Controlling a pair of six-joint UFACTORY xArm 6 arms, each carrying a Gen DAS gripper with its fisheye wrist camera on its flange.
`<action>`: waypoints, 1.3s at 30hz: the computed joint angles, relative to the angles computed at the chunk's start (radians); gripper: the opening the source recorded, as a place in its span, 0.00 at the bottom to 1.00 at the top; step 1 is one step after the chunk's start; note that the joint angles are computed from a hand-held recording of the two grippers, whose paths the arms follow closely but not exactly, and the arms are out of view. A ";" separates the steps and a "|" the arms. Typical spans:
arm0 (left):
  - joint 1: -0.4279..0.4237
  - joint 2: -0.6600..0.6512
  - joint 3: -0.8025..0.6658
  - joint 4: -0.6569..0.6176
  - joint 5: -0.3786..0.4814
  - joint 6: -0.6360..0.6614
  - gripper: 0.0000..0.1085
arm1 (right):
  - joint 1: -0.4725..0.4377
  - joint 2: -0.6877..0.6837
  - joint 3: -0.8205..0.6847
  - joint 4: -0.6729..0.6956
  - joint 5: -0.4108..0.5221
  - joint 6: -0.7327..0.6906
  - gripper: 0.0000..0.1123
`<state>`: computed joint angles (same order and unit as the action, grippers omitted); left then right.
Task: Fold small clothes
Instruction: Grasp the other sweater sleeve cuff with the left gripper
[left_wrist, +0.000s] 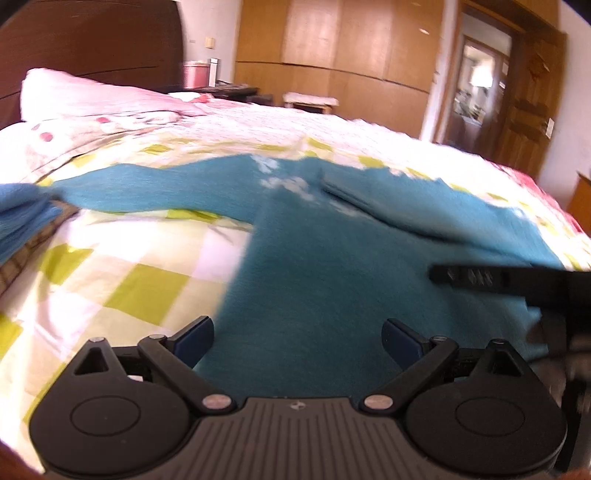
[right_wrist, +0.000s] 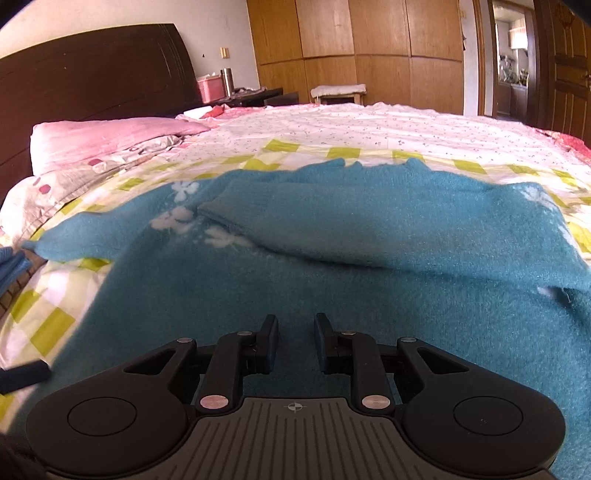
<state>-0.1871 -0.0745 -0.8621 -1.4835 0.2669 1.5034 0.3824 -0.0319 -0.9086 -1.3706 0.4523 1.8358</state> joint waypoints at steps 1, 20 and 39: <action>0.007 0.006 -0.008 -0.006 -0.004 -0.006 0.95 | 0.008 0.004 -0.005 0.000 0.014 -0.004 0.20; 0.153 0.299 -0.373 -0.058 -0.087 -0.202 0.94 | 0.032 0.037 -0.036 -0.071 0.031 0.054 0.23; 0.189 0.713 -0.832 0.210 -0.087 -0.770 0.82 | 0.002 0.039 -0.023 -0.190 -0.026 0.229 0.23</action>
